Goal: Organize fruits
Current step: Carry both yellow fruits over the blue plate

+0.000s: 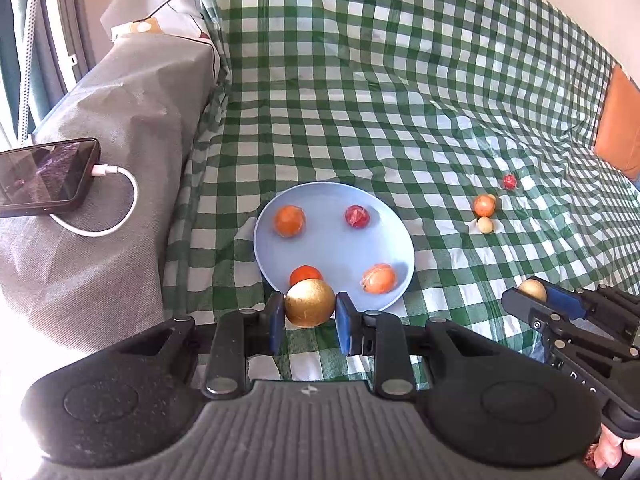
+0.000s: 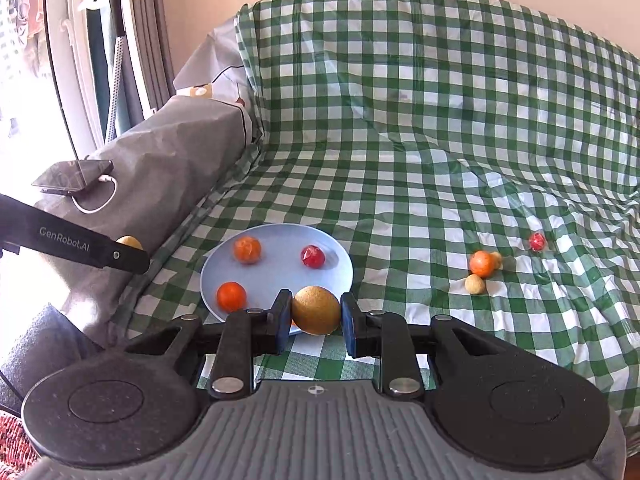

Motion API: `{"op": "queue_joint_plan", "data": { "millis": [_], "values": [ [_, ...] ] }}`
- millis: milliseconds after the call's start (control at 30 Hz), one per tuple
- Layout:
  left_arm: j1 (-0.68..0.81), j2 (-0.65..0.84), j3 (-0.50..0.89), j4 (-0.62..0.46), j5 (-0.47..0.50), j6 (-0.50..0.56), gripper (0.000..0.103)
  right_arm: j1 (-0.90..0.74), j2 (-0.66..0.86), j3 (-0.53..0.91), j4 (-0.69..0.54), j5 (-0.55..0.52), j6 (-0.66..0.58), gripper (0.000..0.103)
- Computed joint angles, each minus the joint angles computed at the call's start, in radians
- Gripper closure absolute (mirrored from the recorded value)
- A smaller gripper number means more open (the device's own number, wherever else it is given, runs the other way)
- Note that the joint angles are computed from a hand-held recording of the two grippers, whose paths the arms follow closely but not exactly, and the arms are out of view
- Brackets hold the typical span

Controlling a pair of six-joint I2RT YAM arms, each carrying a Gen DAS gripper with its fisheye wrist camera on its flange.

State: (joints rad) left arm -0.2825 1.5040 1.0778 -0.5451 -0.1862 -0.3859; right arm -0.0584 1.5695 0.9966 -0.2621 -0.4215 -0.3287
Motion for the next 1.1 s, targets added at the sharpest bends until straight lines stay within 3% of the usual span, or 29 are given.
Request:
{"op": "queue_joint_plan", "data": {
  "millis": [367, 767, 1033, 1067, 1100],
  "values": [
    [0.048, 0.197, 0.123, 0.026, 0.04, 0.056, 0.073, 0.053, 0.166, 0.115, 0.012, 0.05, 0.061, 0.076],
    [0.081, 0.51, 0.375, -0.006, 0.02, 0.096, 0.073, 0.151, 0.434, 0.298, 0.074, 0.14, 0.063, 0.076],
    [0.104, 0.653, 0.501, -0.034, 0.013, 0.128, 0.073, 0.18, 0.6, 0.476, 0.009, 0.162, 0.013, 0.076],
    [0.105, 0.663, 0.512, -0.037, 0.011, 0.135, 0.066, 0.182, 0.616, 0.494, 0.007, 0.166, 0.008, 0.076],
    [0.103, 0.67, 0.526, -0.044, 0.002, 0.136, 0.044, 0.184, 0.633, 0.517, -0.007, 0.167, 0.001, 0.076]
  ]
}}
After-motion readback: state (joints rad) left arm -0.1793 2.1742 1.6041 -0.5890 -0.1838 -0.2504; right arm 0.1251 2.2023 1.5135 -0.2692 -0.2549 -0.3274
